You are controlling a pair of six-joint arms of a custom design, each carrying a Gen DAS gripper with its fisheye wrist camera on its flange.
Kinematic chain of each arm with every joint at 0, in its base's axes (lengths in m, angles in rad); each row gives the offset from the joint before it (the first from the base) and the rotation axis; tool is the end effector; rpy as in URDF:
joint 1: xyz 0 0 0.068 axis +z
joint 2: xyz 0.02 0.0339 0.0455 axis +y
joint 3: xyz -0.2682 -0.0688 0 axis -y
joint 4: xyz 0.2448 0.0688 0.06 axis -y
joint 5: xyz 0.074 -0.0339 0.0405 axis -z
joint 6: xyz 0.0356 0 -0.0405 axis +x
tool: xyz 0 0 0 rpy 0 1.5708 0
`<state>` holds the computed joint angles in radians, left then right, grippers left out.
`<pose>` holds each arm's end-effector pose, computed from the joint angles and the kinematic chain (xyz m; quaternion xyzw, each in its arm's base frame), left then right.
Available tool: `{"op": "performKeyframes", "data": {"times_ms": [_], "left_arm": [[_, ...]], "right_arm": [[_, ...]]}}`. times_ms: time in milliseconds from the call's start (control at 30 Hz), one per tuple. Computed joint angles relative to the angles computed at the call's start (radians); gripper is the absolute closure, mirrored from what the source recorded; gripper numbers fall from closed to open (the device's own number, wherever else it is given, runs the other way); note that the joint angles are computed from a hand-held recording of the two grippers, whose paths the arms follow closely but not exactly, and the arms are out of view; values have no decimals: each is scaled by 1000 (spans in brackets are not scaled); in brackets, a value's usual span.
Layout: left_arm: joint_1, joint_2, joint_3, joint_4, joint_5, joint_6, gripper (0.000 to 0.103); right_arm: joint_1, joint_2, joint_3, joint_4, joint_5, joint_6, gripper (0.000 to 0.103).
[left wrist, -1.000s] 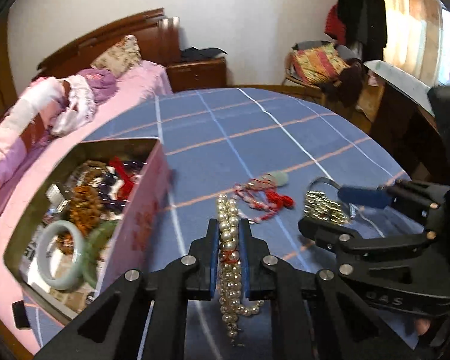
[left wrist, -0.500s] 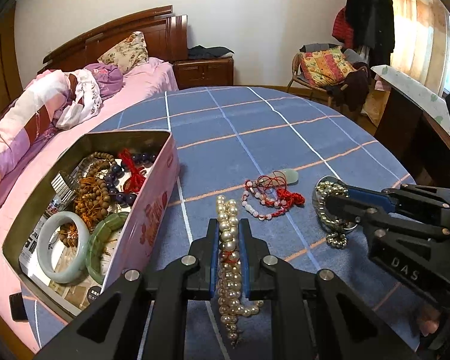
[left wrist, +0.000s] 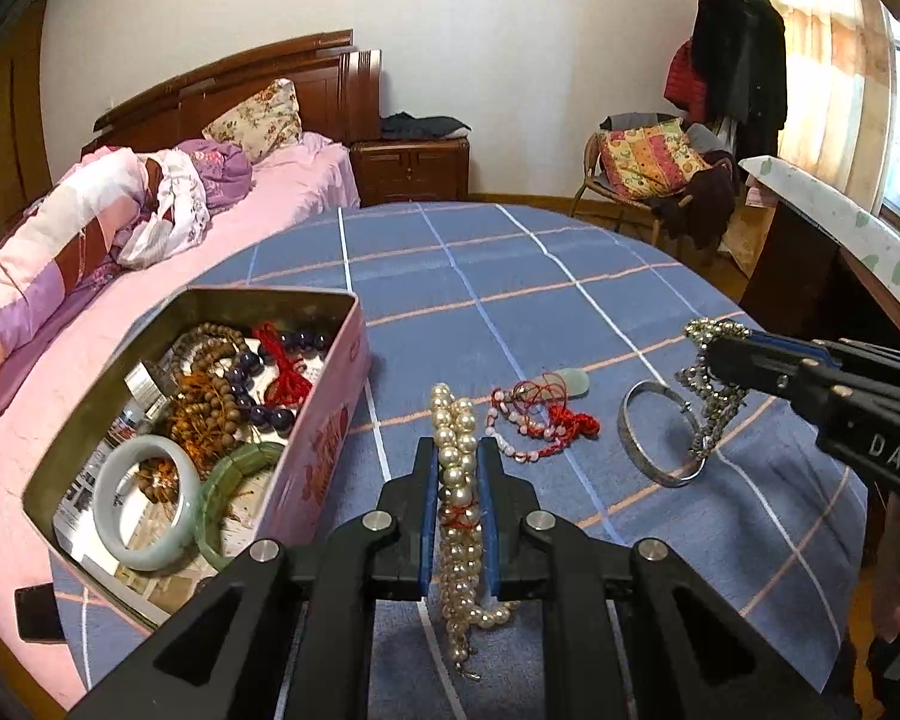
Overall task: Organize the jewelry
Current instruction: 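Lift the pearl strand with the left tool while the right tool carries the gold chain over the tin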
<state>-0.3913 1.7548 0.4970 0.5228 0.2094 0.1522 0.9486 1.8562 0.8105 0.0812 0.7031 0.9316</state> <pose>0.2581 -0.1145 0.0898 0.2848 0.8642 -0.1430 0.3893 0.2097 0.2529 0.1060 0.0952 0.8969 0.0325 0.4307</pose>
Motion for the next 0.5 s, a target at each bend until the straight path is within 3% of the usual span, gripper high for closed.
{"op": "performKeyframes", "data": {"times_ms": [67, 500], "left_arm": [[2, -20, -7, -1, 5, 1, 97], [14, -79, -19, -26, 36, -3, 97]], "right_arm": [[3, -5, 0, 3, 5, -2, 87], [47, -4, 29, 7, 36, -21, 87]]}}
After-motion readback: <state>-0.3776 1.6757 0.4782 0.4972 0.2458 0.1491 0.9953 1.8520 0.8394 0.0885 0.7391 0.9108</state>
